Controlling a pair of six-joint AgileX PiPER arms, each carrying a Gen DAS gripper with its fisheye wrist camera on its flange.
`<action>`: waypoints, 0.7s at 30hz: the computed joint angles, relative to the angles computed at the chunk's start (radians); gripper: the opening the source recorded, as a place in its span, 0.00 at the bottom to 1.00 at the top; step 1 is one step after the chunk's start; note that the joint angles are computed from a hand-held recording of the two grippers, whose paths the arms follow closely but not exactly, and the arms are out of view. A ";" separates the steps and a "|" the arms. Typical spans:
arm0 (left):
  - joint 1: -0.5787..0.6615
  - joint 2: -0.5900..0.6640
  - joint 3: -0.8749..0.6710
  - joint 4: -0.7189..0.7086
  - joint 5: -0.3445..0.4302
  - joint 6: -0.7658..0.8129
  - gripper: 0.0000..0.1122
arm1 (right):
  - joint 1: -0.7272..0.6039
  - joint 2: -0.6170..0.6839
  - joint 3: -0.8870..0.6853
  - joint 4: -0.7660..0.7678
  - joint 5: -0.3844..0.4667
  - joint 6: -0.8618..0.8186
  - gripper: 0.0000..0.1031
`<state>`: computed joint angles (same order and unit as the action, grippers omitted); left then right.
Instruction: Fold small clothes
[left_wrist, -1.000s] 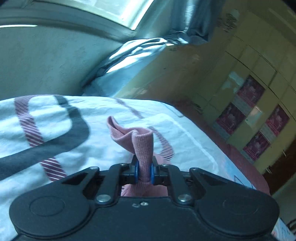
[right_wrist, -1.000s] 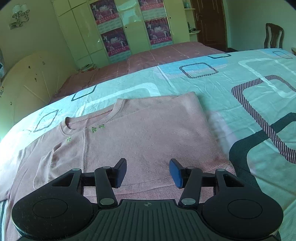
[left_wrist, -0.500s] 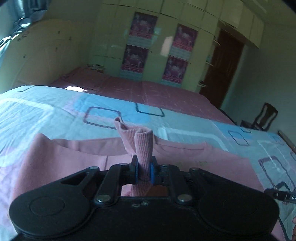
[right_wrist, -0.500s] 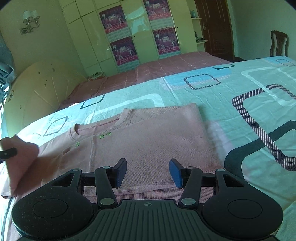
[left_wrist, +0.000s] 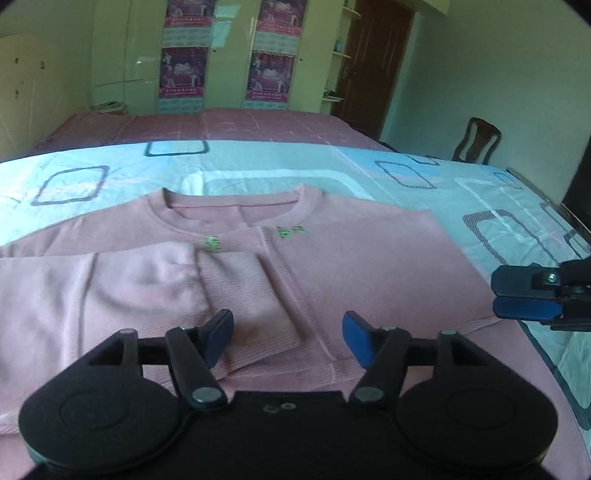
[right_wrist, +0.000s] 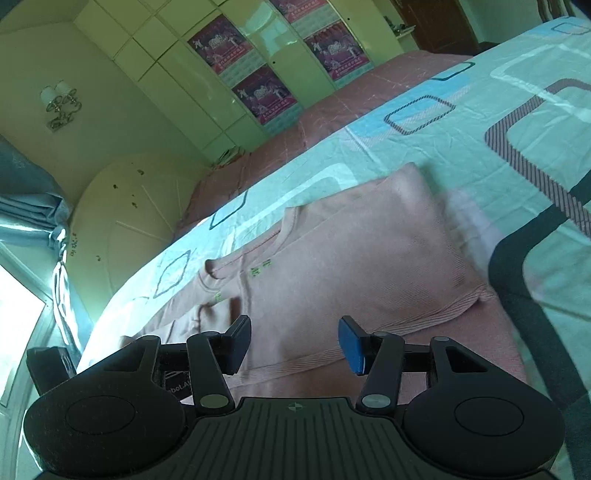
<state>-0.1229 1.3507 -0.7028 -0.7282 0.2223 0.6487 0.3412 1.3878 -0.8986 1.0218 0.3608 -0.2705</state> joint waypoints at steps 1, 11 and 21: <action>0.017 -0.050 0.025 0.019 0.000 -0.034 0.57 | 0.006 0.028 -0.014 0.074 0.013 -0.059 0.50; 0.698 -0.359 0.133 0.109 0.348 0.085 0.54 | 0.127 0.345 -0.239 0.334 0.102 -0.207 0.50; 0.807 -0.144 0.068 -0.145 0.326 0.401 0.50 | 0.163 0.511 -0.487 0.072 0.135 0.051 0.09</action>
<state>0.6844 1.2067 -0.6350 -0.8730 0.5484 1.0498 0.5045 1.8988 -1.3859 1.0934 0.4962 -0.2193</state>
